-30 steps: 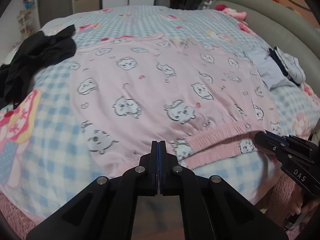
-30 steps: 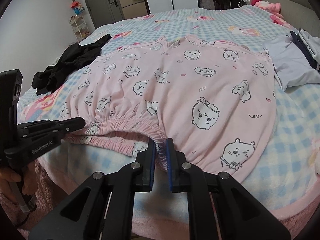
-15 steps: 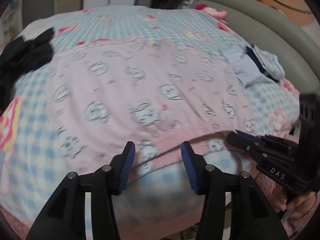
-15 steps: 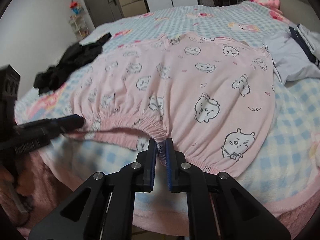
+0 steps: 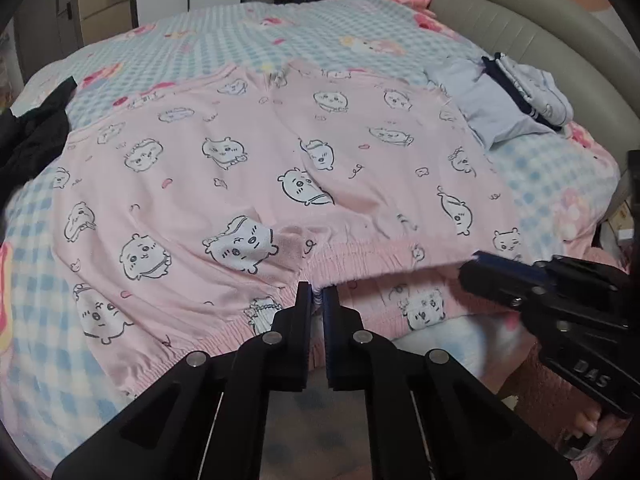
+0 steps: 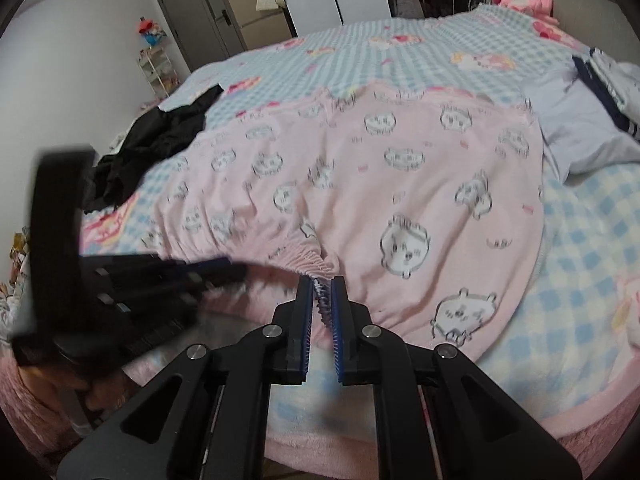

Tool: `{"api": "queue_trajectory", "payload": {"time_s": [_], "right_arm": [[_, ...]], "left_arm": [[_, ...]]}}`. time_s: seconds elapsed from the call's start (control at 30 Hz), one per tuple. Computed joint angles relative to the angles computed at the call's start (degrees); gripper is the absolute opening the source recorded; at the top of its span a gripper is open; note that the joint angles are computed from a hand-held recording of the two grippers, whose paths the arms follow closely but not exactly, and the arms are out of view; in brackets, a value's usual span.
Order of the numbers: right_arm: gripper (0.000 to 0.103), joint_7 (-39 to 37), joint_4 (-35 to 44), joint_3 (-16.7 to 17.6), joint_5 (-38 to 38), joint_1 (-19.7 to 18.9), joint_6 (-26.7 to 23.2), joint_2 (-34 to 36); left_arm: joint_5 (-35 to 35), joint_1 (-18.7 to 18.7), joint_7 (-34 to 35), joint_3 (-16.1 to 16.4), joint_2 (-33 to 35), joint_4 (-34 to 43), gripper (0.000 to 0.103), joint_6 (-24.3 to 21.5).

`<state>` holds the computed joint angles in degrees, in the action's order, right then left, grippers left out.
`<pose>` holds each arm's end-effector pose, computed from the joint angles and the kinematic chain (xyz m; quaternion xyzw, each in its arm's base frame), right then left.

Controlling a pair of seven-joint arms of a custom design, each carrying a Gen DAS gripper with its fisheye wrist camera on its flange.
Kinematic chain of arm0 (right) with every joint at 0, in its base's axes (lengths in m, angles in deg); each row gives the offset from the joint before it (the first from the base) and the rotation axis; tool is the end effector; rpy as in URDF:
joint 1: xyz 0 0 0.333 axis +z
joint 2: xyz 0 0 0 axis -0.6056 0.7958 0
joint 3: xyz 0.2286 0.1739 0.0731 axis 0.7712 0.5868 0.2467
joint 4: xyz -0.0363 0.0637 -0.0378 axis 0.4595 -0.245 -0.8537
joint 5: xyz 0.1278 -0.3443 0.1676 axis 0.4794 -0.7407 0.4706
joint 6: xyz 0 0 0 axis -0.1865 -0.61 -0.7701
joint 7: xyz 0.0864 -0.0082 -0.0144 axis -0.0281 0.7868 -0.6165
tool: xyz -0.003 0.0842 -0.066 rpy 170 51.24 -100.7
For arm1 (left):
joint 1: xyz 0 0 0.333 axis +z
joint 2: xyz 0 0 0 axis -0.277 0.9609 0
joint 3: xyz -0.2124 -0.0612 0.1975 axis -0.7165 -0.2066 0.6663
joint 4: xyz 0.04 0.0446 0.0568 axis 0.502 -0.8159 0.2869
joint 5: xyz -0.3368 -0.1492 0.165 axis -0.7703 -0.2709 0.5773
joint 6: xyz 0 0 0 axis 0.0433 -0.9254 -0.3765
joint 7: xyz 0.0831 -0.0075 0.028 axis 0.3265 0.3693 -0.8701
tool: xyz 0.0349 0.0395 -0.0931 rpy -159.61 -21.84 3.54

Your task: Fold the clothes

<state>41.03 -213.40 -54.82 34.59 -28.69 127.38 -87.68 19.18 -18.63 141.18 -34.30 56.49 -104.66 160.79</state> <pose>0.5274 0.1557 0.5267 -0.5757 0.7384 -0.1765 0.3035 0.6293 -0.1655 0.5278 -0.3856 0.8704 -0.3023 0.0487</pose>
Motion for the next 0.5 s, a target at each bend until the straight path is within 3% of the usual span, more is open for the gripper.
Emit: {"api": "queue_trajectory", "payload": {"time_s": [0.13,0.4,0.5], "right_arm": [[0.008,-0.55,1.06,-0.14,0.20,0.41,-4.42,0.59],[0.008,0.96,0.29,0.11,-2.11,0.73,-5.41,-0.51],[0.008,0.91,-0.46,0.11,-1.83,0.61,-5.20,-1.68]], "left_arm": [[-1.00,0.62,1.83,0.58,-2.17,-2.32,0.005,-0.53],[-1.08,1.42,-0.74,2.27,-2.65,-4.32,0.003,-2.13],[-4.74,2.65,-1.74,2.83,-2.73,-4.55,0.003,-3.24]]}}
